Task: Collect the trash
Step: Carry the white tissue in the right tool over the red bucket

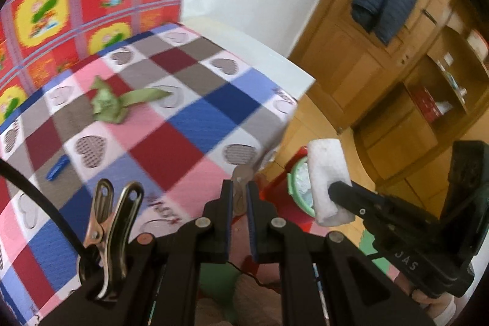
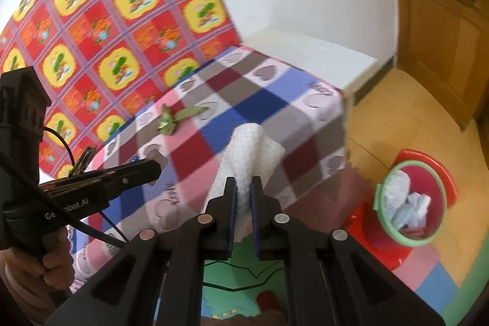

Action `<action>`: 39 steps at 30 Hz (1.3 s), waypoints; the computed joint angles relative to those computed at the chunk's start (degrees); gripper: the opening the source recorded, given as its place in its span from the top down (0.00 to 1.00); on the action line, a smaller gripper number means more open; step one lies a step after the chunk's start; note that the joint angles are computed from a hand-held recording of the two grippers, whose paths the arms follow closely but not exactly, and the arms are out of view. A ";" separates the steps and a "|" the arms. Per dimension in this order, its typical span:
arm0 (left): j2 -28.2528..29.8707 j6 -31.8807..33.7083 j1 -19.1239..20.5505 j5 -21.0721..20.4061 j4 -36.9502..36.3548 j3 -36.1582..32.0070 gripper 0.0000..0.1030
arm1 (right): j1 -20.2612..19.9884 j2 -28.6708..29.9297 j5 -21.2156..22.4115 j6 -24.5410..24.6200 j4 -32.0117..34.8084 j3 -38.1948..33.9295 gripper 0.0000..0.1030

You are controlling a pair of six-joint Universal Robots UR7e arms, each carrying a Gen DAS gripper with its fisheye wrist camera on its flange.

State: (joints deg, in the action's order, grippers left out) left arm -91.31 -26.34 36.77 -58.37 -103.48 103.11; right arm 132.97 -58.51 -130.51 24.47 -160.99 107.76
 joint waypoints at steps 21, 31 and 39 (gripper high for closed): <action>19.06 8.67 -1.74 -11.59 -12.54 -1.54 0.91 | -7.30 -17.66 -7.61 4.00 3.38 14.58 0.90; 28.70 11.42 -2.12 -15.91 -16.82 -3.17 0.91 | -13.70 -23.72 -6.51 0.15 2.91 19.10 0.90; 35.81 13.01 -1.11 -18.96 -21.09 -2.97 0.91 | -20.24 -26.16 -5.07 -5.42 0.16 23.12 0.90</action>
State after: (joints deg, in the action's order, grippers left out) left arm -55.50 -13.33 35.66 -77.32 -124.57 100.14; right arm 112.73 -84.67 -135.58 19.05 -160.83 130.88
